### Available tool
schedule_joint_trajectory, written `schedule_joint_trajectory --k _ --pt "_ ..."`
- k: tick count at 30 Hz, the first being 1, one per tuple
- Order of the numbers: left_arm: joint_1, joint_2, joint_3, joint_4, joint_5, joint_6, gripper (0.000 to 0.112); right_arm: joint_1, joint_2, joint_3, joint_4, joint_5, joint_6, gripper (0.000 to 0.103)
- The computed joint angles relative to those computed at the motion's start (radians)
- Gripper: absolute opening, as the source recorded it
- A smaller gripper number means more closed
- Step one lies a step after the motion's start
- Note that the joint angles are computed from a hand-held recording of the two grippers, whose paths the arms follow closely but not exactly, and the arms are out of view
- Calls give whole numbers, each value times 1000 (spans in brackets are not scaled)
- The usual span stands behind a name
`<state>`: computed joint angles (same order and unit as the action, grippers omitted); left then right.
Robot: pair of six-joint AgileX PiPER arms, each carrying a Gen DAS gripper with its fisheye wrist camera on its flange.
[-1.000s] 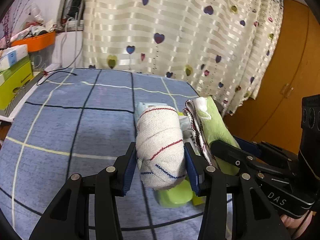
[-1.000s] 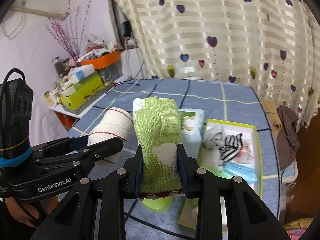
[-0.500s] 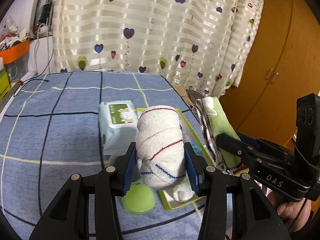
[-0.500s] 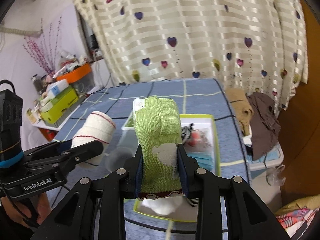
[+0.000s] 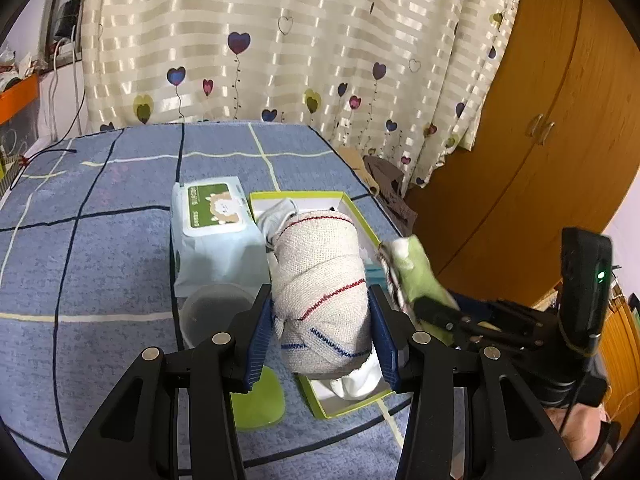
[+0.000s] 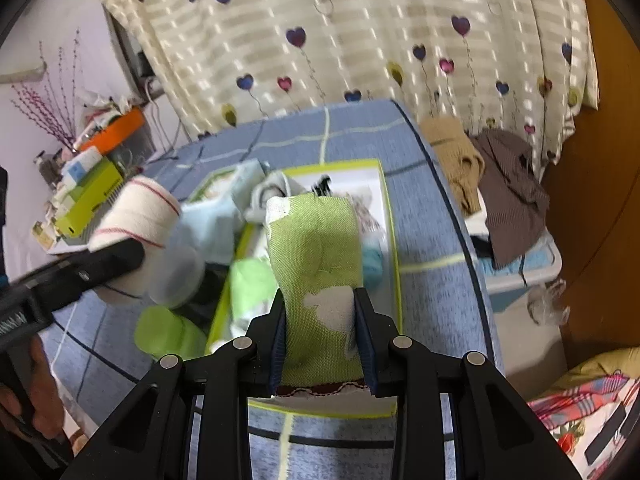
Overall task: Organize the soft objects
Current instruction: 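Carry the white roll and green towel roll over the white box, then lower both rolls into the box and open both tools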
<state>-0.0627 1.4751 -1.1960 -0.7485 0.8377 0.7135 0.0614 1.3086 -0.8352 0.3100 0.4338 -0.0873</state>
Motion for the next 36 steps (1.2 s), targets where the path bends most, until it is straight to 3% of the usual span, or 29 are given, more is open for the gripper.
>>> schedule_joint_trajectory --k 17,25,36 --pt "-33 48 -25 31 -8 -31 47 5 169 -40 -93 -64 88 30" --pt "-55 67 -40 42 -10 -40 47 -6 138 -3 -80 -53 71 30" --pt "-96 94 -66 71 -26 -77 47 0 72 6 -69 -37 48 41"
